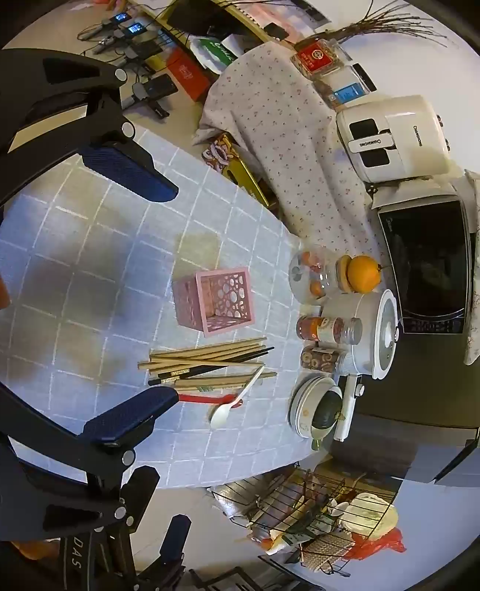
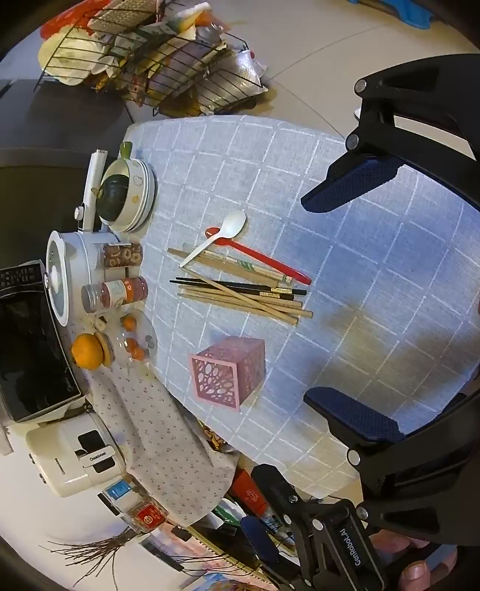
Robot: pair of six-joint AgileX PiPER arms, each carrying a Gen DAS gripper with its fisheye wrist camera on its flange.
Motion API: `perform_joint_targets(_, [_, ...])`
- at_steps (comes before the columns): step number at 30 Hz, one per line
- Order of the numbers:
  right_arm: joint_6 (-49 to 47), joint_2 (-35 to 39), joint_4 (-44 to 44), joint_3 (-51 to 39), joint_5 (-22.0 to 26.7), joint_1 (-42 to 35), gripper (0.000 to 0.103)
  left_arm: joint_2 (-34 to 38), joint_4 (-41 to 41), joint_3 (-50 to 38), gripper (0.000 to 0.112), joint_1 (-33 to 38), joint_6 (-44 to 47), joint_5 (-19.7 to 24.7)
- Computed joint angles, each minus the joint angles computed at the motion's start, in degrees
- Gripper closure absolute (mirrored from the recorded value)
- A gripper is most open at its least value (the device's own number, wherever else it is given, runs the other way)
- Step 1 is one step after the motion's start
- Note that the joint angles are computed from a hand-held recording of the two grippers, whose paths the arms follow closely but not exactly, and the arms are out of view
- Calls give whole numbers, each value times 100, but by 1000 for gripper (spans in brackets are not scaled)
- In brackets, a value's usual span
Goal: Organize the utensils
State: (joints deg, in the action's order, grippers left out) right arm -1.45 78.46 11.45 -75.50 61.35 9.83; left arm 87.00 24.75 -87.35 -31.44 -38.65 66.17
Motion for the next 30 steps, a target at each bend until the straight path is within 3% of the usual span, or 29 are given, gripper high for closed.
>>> perform_joint_targets(10, [46,-14,-64,-41,0,24,10,229,-150,-337,16,178,50,73])
perform_joint_targets(13, [-46,-22,-26,-19,14,-63,10,-121,-87,121,16,128,-70,-110])
perform_joint_targets(30, [274,-88,-484,35,-165,150,10,-23,-259,80,16,141,-74,-115])
